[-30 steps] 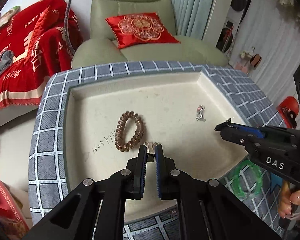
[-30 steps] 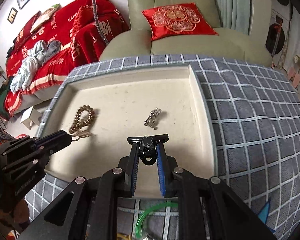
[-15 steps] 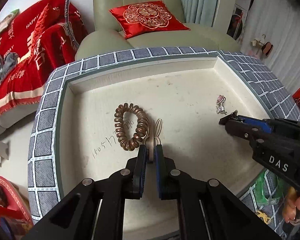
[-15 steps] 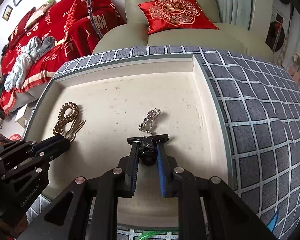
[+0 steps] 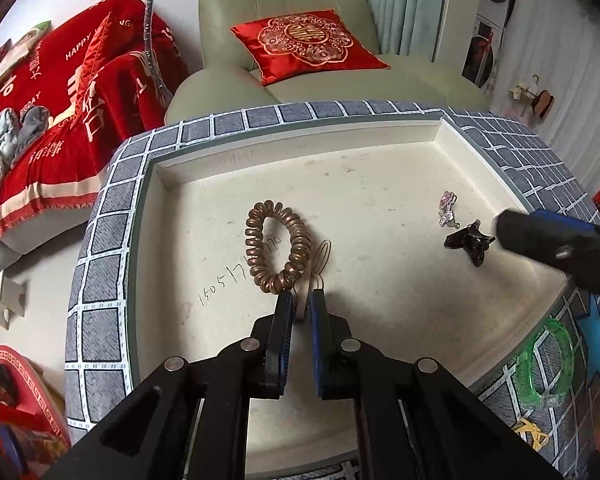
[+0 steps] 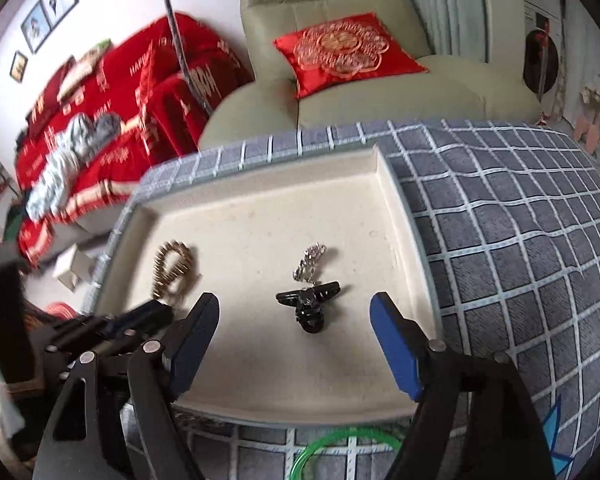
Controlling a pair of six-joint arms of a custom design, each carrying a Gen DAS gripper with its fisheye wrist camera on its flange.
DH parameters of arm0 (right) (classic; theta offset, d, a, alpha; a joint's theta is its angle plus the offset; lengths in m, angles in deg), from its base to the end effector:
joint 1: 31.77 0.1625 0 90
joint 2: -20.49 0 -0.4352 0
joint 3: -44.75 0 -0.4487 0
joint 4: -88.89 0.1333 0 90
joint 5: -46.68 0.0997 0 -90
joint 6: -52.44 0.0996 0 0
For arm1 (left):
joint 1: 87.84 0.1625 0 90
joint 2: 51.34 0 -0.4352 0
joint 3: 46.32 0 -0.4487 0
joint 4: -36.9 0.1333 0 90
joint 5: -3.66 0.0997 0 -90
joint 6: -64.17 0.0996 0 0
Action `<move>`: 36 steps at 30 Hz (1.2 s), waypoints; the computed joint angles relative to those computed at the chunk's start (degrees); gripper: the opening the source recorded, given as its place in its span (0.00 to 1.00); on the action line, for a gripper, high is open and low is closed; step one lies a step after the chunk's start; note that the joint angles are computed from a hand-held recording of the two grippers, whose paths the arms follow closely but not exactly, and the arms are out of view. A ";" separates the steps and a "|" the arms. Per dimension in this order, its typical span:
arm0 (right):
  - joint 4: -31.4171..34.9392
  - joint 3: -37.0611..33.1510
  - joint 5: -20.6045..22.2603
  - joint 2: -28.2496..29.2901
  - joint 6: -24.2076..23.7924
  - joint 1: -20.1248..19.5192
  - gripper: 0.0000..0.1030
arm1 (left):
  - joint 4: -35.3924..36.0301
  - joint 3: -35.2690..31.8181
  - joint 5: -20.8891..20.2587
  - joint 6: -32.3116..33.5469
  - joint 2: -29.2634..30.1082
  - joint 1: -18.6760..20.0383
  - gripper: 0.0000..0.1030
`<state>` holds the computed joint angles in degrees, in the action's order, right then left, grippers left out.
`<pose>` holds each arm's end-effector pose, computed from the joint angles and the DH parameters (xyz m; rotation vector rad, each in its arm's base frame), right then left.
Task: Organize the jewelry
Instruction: 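Lower both clips into the white tray and open both tools, then move both tools back over the remaining jewelry on the table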
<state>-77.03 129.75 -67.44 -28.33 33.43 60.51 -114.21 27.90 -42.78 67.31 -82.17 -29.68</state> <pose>0.1237 -0.7792 0.2190 0.2736 -2.5061 0.8206 -0.2593 -0.8003 0.0389 0.5816 2.3456 -0.6031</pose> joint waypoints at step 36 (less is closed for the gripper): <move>-2.15 20.51 4.33 -17.18 7.37 -1.92 1.00 | -9.74 21.81 2.18 -4.53 -14.79 -4.32 1.00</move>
<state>-79.18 150.26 -63.11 -45.51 40.80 58.59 -123.94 49.71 -40.61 62.78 -96.95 -34.00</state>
